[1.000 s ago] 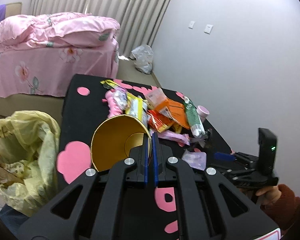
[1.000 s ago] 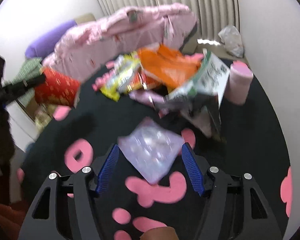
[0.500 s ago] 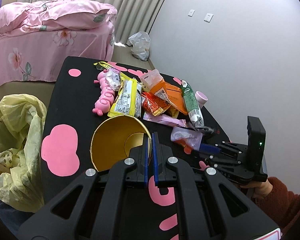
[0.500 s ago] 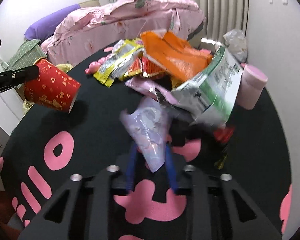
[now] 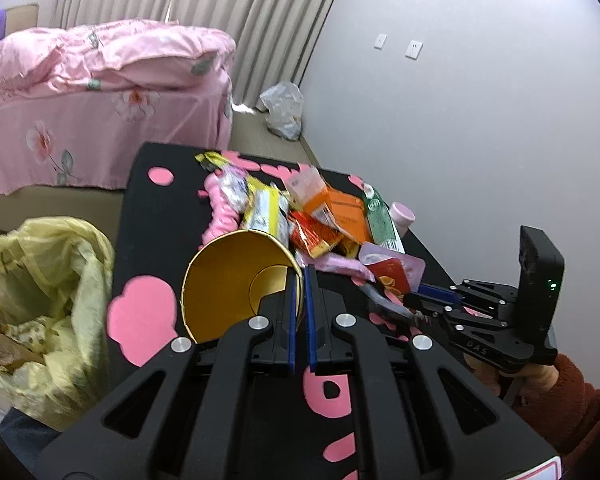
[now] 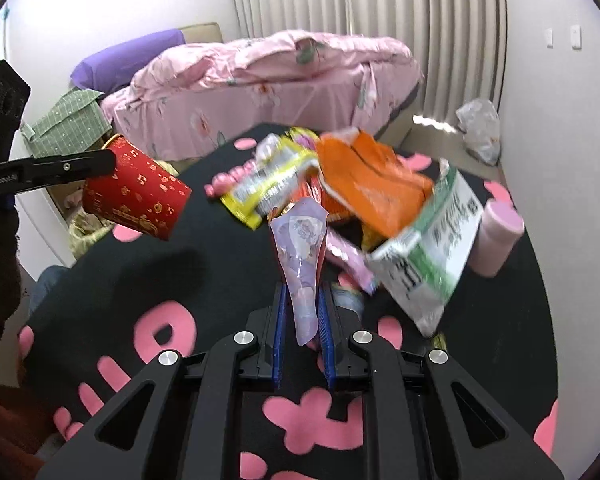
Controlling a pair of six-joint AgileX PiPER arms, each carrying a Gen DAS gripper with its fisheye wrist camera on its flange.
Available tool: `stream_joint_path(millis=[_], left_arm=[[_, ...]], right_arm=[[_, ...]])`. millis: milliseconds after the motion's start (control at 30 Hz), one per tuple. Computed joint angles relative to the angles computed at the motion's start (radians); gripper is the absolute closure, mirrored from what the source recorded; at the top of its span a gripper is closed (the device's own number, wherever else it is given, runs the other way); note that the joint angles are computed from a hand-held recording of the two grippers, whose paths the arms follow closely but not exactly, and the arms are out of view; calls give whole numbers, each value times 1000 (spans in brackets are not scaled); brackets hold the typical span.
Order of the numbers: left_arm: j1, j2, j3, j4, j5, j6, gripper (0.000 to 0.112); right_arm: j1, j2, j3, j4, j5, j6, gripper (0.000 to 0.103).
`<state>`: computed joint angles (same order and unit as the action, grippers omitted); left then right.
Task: Collect trash
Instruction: 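Carry the red cup and clear tray over the yellow trash bag with both tools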
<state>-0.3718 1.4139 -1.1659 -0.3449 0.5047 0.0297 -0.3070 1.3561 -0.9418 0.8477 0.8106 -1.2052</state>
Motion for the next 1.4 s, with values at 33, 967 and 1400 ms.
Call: stream_joint_path(millis=[33, 967, 1400], left_arm=[[5, -7, -3, 15, 2, -10, 108], [732, 81, 170, -150, 43, 310, 108], [831, 73, 198, -439, 128, 568, 87]], right_arm=[[9, 0, -12, 1, 4, 6, 87], [774, 746, -1010, -324, 220, 512, 87], [854, 880, -1169, -465, 221, 599, 80]])
